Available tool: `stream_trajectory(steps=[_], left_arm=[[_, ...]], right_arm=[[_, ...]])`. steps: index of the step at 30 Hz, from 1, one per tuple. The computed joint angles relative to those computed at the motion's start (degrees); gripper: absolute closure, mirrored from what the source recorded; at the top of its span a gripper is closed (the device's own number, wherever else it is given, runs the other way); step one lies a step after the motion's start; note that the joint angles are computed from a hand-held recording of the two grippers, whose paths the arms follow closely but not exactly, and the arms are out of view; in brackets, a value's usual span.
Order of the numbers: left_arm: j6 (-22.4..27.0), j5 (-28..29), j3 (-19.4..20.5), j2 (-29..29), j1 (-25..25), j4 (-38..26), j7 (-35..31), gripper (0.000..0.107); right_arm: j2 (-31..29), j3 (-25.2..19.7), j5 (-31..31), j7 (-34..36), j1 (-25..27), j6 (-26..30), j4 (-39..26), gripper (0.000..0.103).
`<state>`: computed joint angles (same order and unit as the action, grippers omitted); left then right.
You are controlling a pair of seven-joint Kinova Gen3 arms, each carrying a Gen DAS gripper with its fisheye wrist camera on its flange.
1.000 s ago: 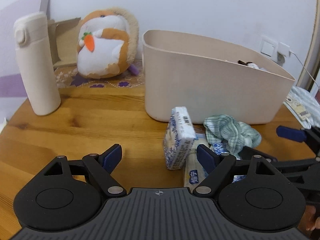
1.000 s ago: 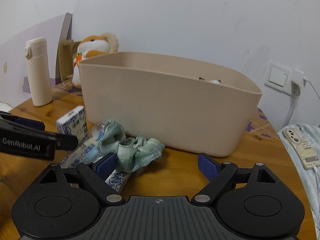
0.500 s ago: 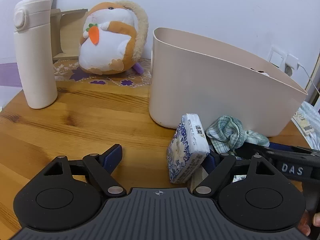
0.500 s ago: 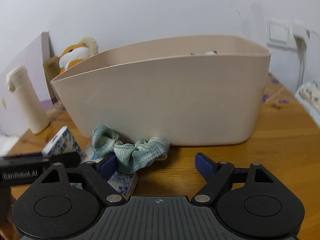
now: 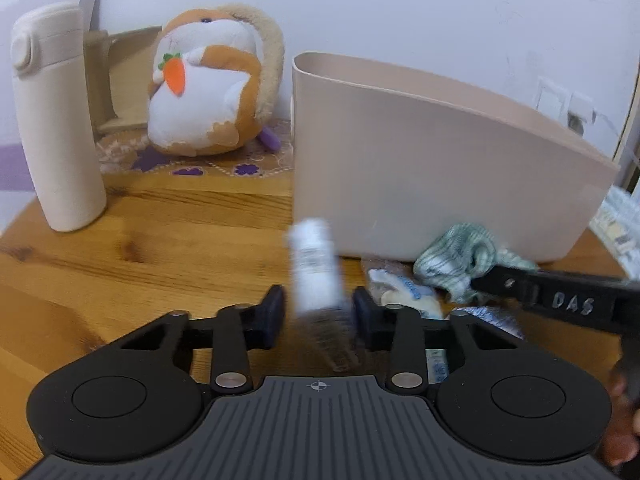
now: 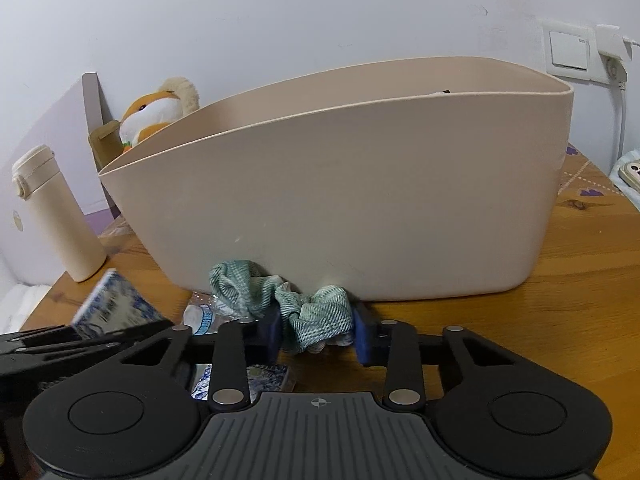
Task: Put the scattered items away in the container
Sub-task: 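Grasp the white milk carton with left tool while right tool grasps the green plaid cloth, then lift the milk carton and plaid cloth and carry both over the container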
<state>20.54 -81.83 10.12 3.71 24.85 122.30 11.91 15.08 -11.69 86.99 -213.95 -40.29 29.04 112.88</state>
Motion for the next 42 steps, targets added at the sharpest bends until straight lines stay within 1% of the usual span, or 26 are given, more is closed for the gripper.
stream_trajectory(steps=[1,2,3,5,10,14,23,26,31,35,42], left_arm=[[-0.15,-0.19,0.74,-0.12,-0.76,0.17,0.09,0.084],[-1.24,-0.47,0.66,-0.43,-1.28,0.46,0.42,0.088],[-2.36,-0.8,-0.48,-0.68,-0.83,0.69,0.95,0.09],[-3.06,-1.08,-0.55,-0.91,-1.29,0.95,1.93,0.091],[-3.23,-1.52,-0.04,-1.75,-1.79,1.52,3.36,0.092],[-1.67,-2.14,1.14,-2.75,-1.56,1.97,4.25,0.092],[-0.05,-1.86,3.94,-5.52,-1.41,2.77,4.01,0.092],[0.49,-0.82,4.76,-6.32,-1.43,2.66,3.13,0.092],[2.63,3.44,6.27,-7.0,-1.14,1.72,-0.91,0.092],[2.94,5.2,7.19,-8.11,-1.39,1.62,-2.48,0.092],[5.14,4.23,9.59,-9.87,-1.88,1.18,-2.48,0.092]], right_arm=[[-0.21,-0.03,0.22,-0.41,-0.01,-0.07,0.29,0.076],[-0.42,-0.12,0.37,-0.83,-0.04,0.01,0.56,0.078],[-0.65,-0.23,0.46,-1.22,-0.04,0.08,0.82,0.08],[-1.19,-0.51,0.44,-1.81,-0.04,0.27,1.34,0.082],[-2.42,-1.18,-0.15,-2.63,-0.52,1.28,2.19,0.084],[-3.73,-1.97,0.66,-4.23,-1.16,2.57,3.32,0.084],[-7.86,-4.54,4.16,-10.77,-1.59,5.0,7.13,0.085],[-9.18,-5.49,5.26,-12.62,-1.75,6.12,8.43,0.085],[-11.31,-6.79,6.3,-14.43,-2.21,8.02,10.16,0.085],[-13.21,-7.55,6.76,-15.31,-2.59,9.37,11.34,0.085],[-16.8,-8.95,6.27,-14.09,-3.49,12.61,12.12,0.085]])
